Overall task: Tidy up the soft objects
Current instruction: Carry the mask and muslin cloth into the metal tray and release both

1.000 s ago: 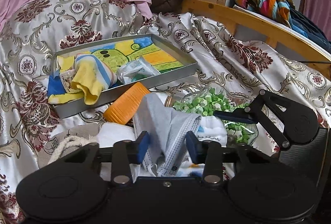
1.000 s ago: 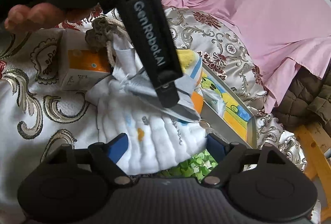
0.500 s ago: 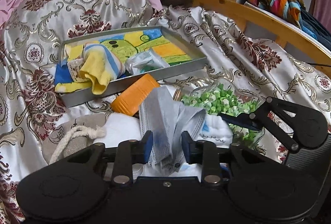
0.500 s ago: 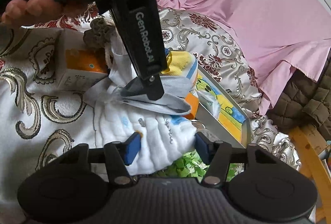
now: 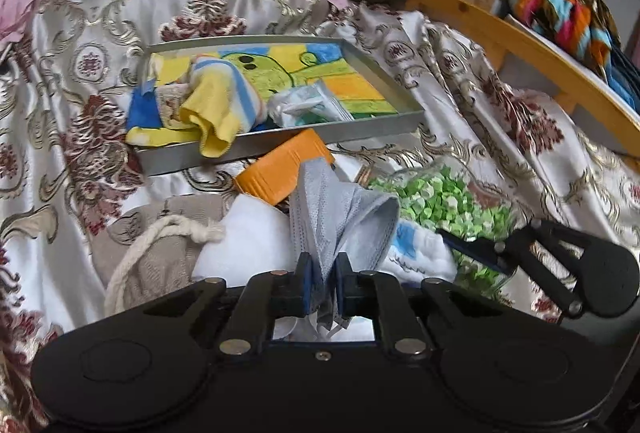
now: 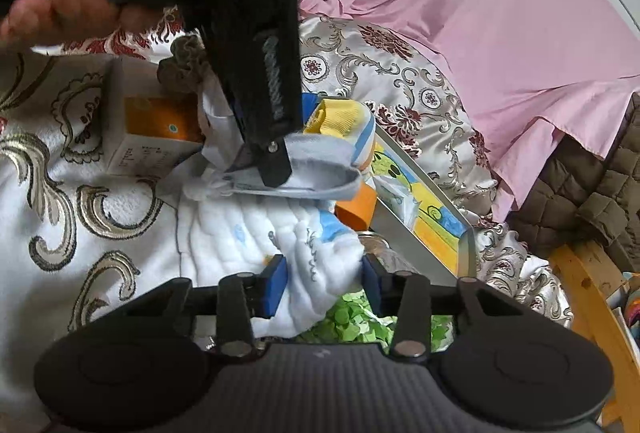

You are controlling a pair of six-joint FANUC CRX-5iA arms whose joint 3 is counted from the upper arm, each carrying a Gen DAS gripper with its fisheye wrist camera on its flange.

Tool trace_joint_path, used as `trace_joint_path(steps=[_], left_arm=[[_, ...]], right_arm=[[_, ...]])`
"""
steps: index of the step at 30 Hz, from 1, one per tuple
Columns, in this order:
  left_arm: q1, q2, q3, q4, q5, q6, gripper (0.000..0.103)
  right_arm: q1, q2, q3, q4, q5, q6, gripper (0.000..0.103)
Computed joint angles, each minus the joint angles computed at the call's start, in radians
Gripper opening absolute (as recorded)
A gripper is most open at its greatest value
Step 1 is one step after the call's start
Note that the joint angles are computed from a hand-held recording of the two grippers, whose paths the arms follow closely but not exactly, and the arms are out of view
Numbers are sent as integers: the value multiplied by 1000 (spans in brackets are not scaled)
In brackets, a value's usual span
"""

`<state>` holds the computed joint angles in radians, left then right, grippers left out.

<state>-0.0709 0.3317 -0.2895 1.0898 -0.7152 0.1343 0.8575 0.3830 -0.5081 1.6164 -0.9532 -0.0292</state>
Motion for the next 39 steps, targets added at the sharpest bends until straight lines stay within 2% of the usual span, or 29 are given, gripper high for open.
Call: trace_joint_path(steps=[2, 5, 12, 16, 25, 31, 33, 36, 39], left_arm=[[1, -16, -22, 40, 4, -15, 9], [11, -35, -44, 99, -17, -9, 9], [25, -74, -101, 322, -73, -24, 9], [22, -88, -110, 392, -75, -50, 9], [-48, -69, -112, 644, 37, -202, 10], [-82, 11, -18, 756, 101, -245, 10], [-104, 43, 31, 824, 132, -308, 10], [-104, 101, 127, 829, 161, -318, 10], [-93, 179, 244, 784, 161, -252, 10]], right_arm=[[6, 10, 4, -5, -23, 14, 32], [17, 16, 7, -17, -48, 28, 27], [38, 3, -4, 5, -115, -17, 21], [49, -18, -12, 29, -173, -51, 21], [67, -71, -30, 39, -262, -90, 21], [13, -97, 0, 68, -221, -30, 21], [-26, -91, 29, 90, -187, 21, 21], [-98, -79, 83, 162, -113, 55, 21], [-160, -39, 172, 213, -55, 59, 21]])
